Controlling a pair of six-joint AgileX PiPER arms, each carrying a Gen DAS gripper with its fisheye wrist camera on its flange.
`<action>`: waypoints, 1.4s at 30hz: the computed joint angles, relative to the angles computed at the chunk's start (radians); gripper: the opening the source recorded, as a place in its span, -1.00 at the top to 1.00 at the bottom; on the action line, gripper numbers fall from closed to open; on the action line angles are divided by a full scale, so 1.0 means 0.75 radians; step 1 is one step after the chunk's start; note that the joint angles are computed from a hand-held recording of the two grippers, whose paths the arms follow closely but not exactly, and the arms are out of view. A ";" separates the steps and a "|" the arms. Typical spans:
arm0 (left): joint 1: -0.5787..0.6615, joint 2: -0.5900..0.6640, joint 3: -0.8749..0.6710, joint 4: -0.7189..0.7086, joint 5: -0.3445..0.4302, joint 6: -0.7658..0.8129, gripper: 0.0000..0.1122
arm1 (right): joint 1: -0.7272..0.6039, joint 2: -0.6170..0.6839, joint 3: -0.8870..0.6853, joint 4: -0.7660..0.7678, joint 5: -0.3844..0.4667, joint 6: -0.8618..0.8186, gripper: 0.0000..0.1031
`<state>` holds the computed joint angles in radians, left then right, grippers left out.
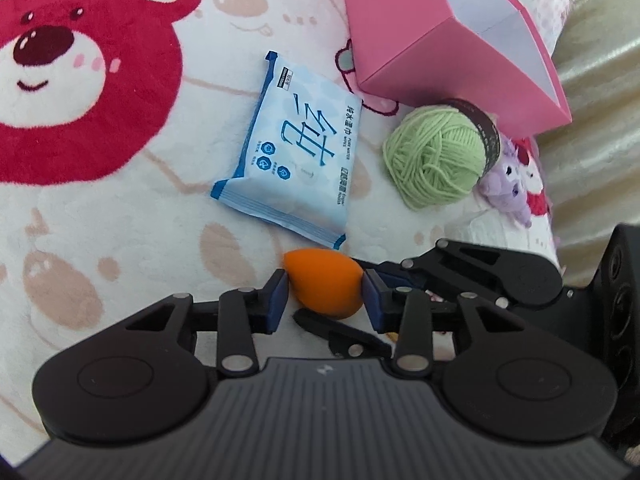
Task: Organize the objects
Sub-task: 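Move the left tool down to the orange makeup sponge, then close the left gripper on the orange sponge and lift it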
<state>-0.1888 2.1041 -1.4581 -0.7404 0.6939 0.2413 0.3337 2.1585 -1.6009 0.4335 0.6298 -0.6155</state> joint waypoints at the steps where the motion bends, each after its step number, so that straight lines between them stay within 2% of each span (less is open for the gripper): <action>1: -0.003 0.002 0.001 0.000 -0.008 -0.005 0.28 | -0.002 0.001 -0.001 0.007 -0.001 -0.005 0.17; 14: -0.056 -0.005 -0.006 0.111 -0.048 -0.061 0.22 | -0.004 0.003 -0.002 0.002 -0.005 0.005 0.15; 18: -0.070 0.012 -0.037 0.123 0.015 -0.052 0.27 | -0.008 -0.008 0.008 0.029 -0.001 -0.046 0.11; 22: -0.125 -0.026 -0.023 0.247 -0.019 -0.180 0.31 | -0.002 -0.040 0.048 0.028 -0.016 -0.076 0.14; 29: -0.155 -0.078 0.000 0.301 -0.035 -0.258 0.31 | -0.040 -0.085 0.087 0.112 0.013 -0.133 0.14; 36: -0.180 -0.129 0.042 0.251 -0.089 -0.236 0.32 | -0.094 -0.139 0.112 0.184 0.064 -0.159 0.14; 42: -0.210 -0.128 -0.064 0.277 -0.003 -0.266 0.33 | -0.132 -0.193 0.123 0.174 0.087 -0.153 0.14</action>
